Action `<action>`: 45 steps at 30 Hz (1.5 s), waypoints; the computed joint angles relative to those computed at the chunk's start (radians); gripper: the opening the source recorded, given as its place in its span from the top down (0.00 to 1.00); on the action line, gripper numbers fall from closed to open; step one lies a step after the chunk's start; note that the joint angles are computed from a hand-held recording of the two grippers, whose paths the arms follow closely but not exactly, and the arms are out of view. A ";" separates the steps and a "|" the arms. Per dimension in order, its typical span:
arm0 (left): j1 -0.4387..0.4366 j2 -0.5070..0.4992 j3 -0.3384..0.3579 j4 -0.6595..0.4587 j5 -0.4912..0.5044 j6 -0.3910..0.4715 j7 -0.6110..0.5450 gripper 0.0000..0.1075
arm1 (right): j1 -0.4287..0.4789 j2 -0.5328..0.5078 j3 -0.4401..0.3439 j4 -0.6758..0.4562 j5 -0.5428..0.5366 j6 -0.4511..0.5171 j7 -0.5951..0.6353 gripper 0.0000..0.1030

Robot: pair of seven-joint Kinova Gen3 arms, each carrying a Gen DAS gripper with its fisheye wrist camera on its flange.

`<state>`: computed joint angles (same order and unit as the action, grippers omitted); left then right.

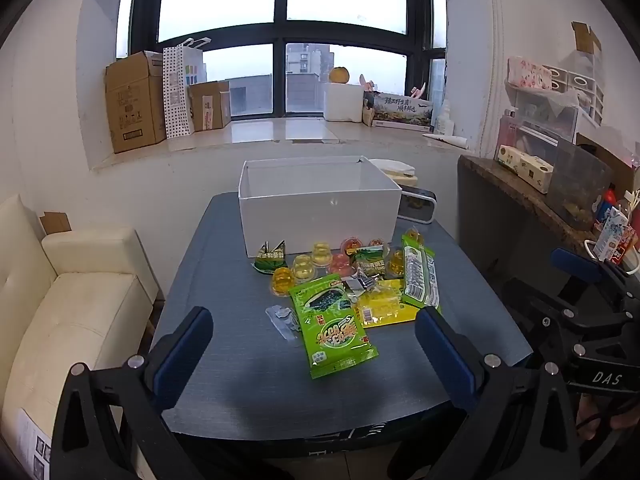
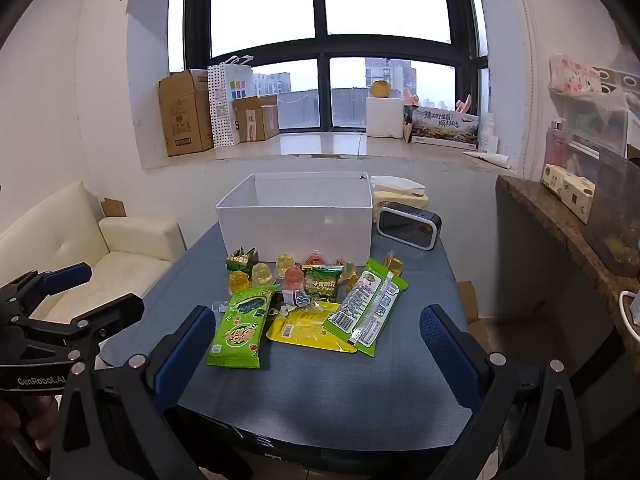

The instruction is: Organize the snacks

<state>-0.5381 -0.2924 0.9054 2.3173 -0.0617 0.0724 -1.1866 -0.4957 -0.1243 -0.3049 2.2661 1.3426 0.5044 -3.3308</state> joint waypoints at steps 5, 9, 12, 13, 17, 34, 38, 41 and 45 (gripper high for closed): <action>0.011 0.003 -0.009 0.001 0.002 -0.002 -0.002 0.04 | 0.001 -0.002 0.001 0.001 0.000 -0.004 -0.002 0.00; 0.025 0.008 -0.022 0.001 0.002 -0.002 -0.004 0.04 | 0.000 -0.002 0.000 0.000 -0.003 -0.002 0.001 0.00; 0.001 0.006 0.003 -0.003 0.003 0.000 0.001 0.04 | 0.001 -0.003 -0.001 0.000 -0.005 -0.001 0.003 0.00; -0.009 0.006 0.013 0.000 0.003 -0.005 0.003 0.04 | 0.001 -0.003 -0.001 0.000 -0.005 0.000 0.003 0.00; 0.004 0.007 -0.001 0.002 0.005 -0.007 -0.003 0.04 | 0.001 -0.004 -0.002 0.000 -0.007 0.000 0.004 0.00; -0.004 0.006 0.008 0.007 0.019 -0.014 -0.014 0.04 | 0.005 -0.007 -0.002 0.000 -0.014 -0.002 0.012 0.00; -0.015 0.003 0.020 0.006 0.022 -0.012 -0.015 0.04 | 0.007 -0.006 -0.007 0.000 -0.012 0.000 0.009 0.00; -0.021 0.003 0.026 0.006 0.024 -0.012 -0.016 0.04 | 0.005 -0.005 -0.005 0.001 -0.010 -0.001 0.006 0.00; -0.022 0.003 0.027 0.005 0.025 -0.011 -0.018 0.04 | 0.003 -0.006 -0.005 0.003 -0.010 0.001 0.005 0.00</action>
